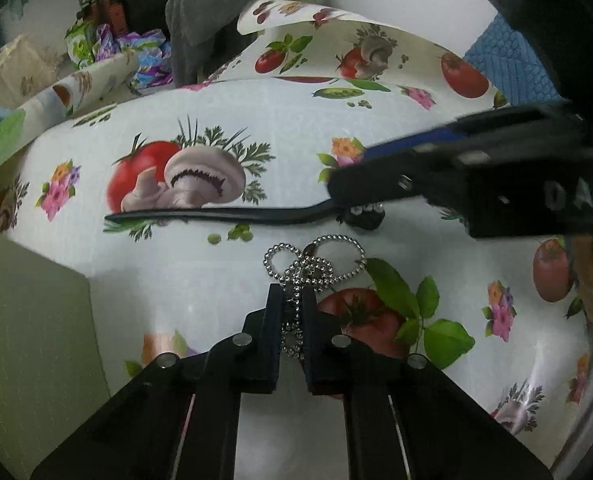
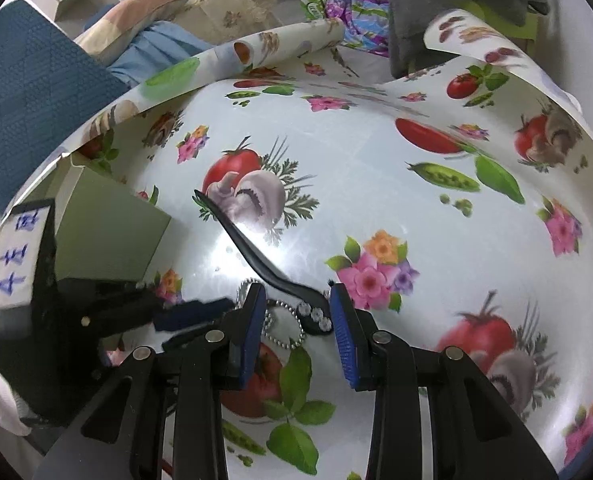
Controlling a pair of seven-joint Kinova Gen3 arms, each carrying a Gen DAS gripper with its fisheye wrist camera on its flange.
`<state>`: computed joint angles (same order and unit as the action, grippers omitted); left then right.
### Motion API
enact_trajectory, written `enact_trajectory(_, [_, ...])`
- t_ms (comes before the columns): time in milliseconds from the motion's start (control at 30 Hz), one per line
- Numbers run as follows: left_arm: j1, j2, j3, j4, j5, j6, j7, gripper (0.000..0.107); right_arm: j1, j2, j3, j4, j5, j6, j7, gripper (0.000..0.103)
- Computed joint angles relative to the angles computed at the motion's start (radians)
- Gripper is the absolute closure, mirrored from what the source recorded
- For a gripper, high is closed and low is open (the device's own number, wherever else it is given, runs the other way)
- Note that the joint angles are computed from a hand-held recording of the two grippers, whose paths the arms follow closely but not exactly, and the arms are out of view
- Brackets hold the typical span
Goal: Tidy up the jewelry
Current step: 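Grasp the silver ball chain with the left tool while the right tool grasps the black hair clip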
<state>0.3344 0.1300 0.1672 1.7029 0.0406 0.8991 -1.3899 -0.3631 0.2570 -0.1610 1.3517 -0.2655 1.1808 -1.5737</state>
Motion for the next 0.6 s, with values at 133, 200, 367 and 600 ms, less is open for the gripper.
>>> enact_trajectory(133, [-0.02, -0.027, -0.008, 0.016, 0.041, 0.016, 0.007, 0.103, -0.013, 0.035, -0.008, -0.038, 0.004, 0.012, 0.019, 0.072])
enact_trajectory(200, [-0.028, -0.048, -0.012, 0.03, 0.049, 0.019, 0.023, 0.103, -0.023, 0.05, -0.011, -0.053, 0.011, 0.015, 0.023, 0.072])
enact_trajectory(367, [-0.053, -0.085, -0.017, 0.05, 0.086, 0.028, 0.032, 0.103, -0.055, 0.079, -0.017, -0.077, 0.031, 0.015, 0.031, 0.072])
enact_trajectory(600, [-0.071, -0.099, -0.018, 0.056, 0.121, 0.034, 0.047, 0.103, -0.095, 0.103, -0.014, -0.081, 0.072, 0.0, 0.012, 0.072])
